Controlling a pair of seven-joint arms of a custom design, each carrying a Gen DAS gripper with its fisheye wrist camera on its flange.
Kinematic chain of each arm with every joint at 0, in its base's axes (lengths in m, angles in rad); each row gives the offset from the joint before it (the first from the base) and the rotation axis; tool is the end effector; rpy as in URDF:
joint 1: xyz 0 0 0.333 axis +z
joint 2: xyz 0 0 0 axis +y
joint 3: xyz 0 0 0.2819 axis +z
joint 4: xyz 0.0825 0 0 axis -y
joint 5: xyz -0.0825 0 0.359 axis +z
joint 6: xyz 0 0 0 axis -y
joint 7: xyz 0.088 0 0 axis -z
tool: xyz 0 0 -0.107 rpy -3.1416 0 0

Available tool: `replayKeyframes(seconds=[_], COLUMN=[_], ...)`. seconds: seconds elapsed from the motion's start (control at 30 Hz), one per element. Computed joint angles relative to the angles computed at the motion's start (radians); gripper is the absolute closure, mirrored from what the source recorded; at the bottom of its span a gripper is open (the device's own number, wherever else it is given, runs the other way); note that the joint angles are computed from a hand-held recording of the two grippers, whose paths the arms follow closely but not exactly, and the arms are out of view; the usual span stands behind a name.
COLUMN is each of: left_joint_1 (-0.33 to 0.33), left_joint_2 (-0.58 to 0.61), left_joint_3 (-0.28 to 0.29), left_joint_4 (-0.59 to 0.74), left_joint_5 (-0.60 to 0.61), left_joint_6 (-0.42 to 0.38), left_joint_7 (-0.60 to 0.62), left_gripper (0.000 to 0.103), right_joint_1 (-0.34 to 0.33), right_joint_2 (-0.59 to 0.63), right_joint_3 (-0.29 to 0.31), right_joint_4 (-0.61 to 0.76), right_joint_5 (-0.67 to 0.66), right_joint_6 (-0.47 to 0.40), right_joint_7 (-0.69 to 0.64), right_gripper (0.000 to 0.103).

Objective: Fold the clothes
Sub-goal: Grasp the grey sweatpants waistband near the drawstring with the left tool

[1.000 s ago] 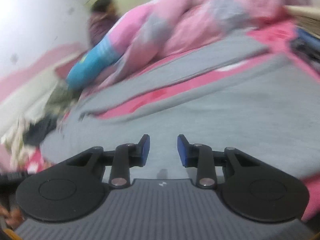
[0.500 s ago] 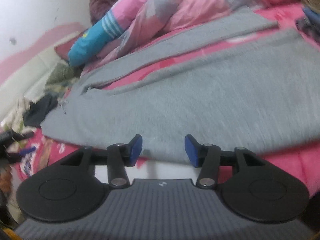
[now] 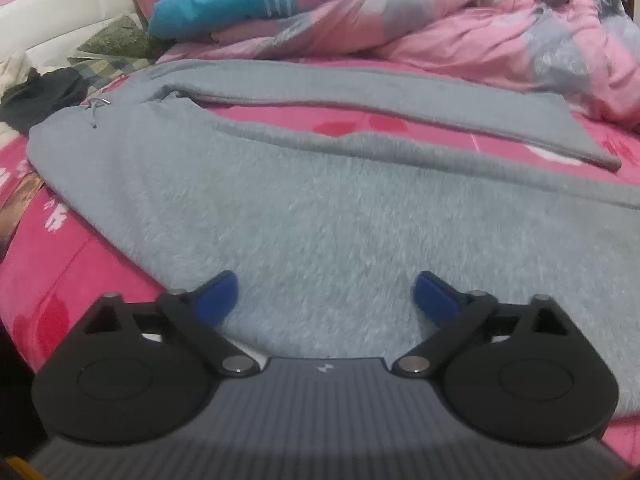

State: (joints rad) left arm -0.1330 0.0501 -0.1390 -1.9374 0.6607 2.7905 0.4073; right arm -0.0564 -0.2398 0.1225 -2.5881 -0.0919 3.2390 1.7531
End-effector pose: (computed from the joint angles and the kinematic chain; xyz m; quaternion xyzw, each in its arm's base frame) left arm 0.5633 -0.1849 0.5212 -0.7432 0.5122 -0.3550 0.2433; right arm 0.4637 0.0410 0.4331 -0.6352 0.6417 -0.2866 0.3204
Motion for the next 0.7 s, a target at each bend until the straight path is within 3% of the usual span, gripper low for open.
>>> replayKeyframes(seconds=[0.1,0.17,0.3,0.37,0.43,0.5,0.53,0.6,0.7], left_joint_1=[0.039,0.075,0.038,0.034,0.017,-0.006,-0.016,-0.037,-0.072], left_joint_2=[0.059,0.115,0.257,0.334,0.39,0.44,0.45,0.455,0.439], left_joint_3=[0.004,-0.023,0.031,0.034,0.051,0.076,0.09,0.121,0.176], left_joint_4=[0.006,0.042,0.224,0.327,0.395,0.452,0.452,0.436,0.392], left_joint_5=[-0.204,-0.398,-0.431,-0.463,-0.468,-0.454,-0.444,-0.42,-0.374], left_joint_6=[0.131,0.177,0.108,0.046,0.008,-0.017,0.004,0.051,0.122], left_joint_7=[0.075,0.187,0.253,0.303,0.327,0.332,0.325,0.298,0.239], left_gripper=[0.013,0.018,0.024,0.037,0.058,0.074,0.084,0.093,0.098], right_joint_1=[0.138,0.141,0.072,0.03,-0.007,-0.007,-0.002,0.004,0.012], right_joint_2=[-0.006,-0.011,-0.007,-0.007,-0.008,-0.007,-0.007,-0.006,-0.006], right_joint_3=[-0.134,-0.136,-0.062,-0.022,0.012,0.011,0.005,-0.004,-0.018], right_joint_4=[-0.003,0.003,0.021,0.032,0.045,0.06,0.067,0.077,0.084], right_joint_5=[0.049,0.057,0.044,0.016,-0.025,-0.05,-0.06,-0.085,-0.118], right_joint_6=[-0.013,-0.037,-0.069,-0.091,-0.12,-0.151,-0.165,-0.187,-0.2], right_joint_7=[-0.043,-0.059,-0.009,0.03,0.077,0.112,0.124,0.146,0.174], right_gripper=[0.001,0.001,0.001,0.001,0.001,0.001,0.001,0.001,0.001])
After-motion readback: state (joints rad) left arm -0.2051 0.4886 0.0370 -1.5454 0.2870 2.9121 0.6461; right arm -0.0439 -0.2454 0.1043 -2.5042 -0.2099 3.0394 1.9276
